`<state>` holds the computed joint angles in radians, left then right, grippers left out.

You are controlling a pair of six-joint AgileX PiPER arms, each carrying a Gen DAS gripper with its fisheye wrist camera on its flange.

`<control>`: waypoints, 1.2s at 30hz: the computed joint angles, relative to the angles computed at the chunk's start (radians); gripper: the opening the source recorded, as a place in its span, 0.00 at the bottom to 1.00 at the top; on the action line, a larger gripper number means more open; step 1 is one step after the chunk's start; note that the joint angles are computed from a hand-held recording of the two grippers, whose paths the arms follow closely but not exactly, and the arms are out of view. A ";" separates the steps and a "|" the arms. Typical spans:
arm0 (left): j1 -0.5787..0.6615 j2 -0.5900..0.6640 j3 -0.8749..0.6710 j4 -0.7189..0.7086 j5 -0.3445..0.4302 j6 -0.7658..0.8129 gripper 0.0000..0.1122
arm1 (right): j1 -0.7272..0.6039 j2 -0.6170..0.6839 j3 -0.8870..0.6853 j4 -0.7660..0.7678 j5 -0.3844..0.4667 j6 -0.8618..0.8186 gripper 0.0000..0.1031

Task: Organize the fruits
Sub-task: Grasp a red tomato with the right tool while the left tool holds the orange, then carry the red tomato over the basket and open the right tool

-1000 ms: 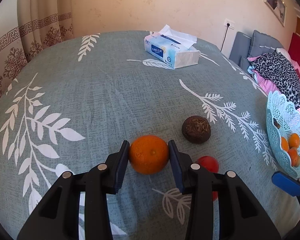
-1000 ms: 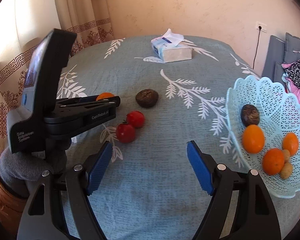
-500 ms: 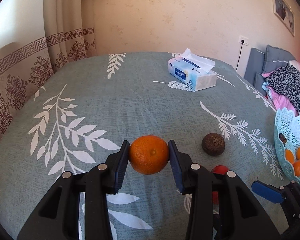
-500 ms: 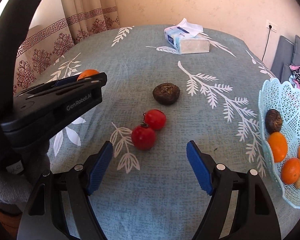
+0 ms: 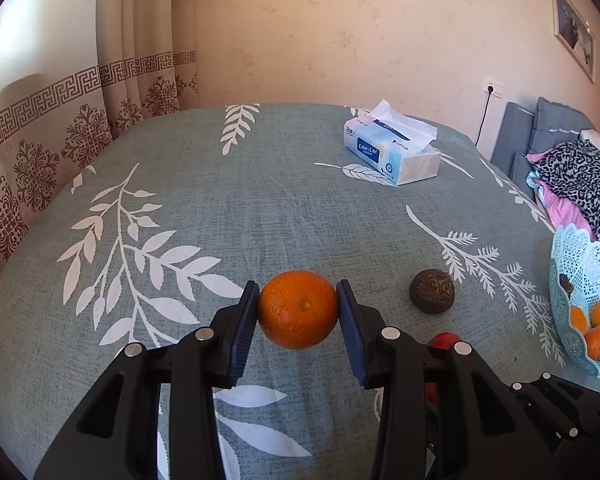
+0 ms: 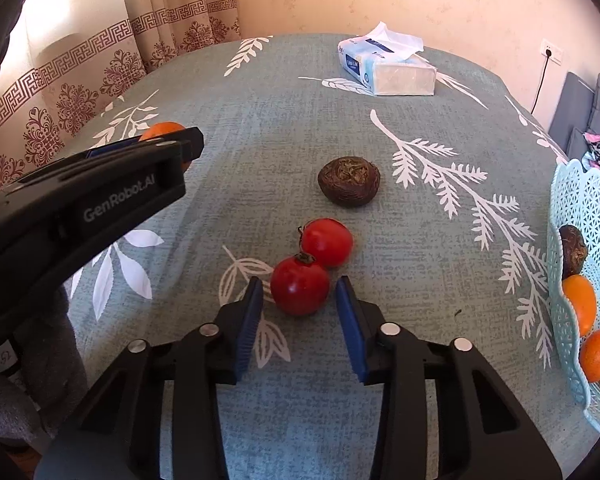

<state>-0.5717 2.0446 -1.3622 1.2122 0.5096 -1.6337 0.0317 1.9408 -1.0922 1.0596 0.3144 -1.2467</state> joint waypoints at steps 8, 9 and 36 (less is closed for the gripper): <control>-0.003 -0.003 0.003 0.006 -0.002 -0.004 0.36 | -0.011 -0.014 0.019 0.031 0.003 -0.028 0.29; -0.003 -0.003 0.003 0.006 -0.002 -0.004 0.36 | -0.014 -0.018 0.022 0.037 0.005 -0.033 0.29; -0.041 -0.001 0.015 0.065 -0.024 -0.039 0.36 | -0.182 -0.180 0.118 0.196 0.065 -0.187 0.28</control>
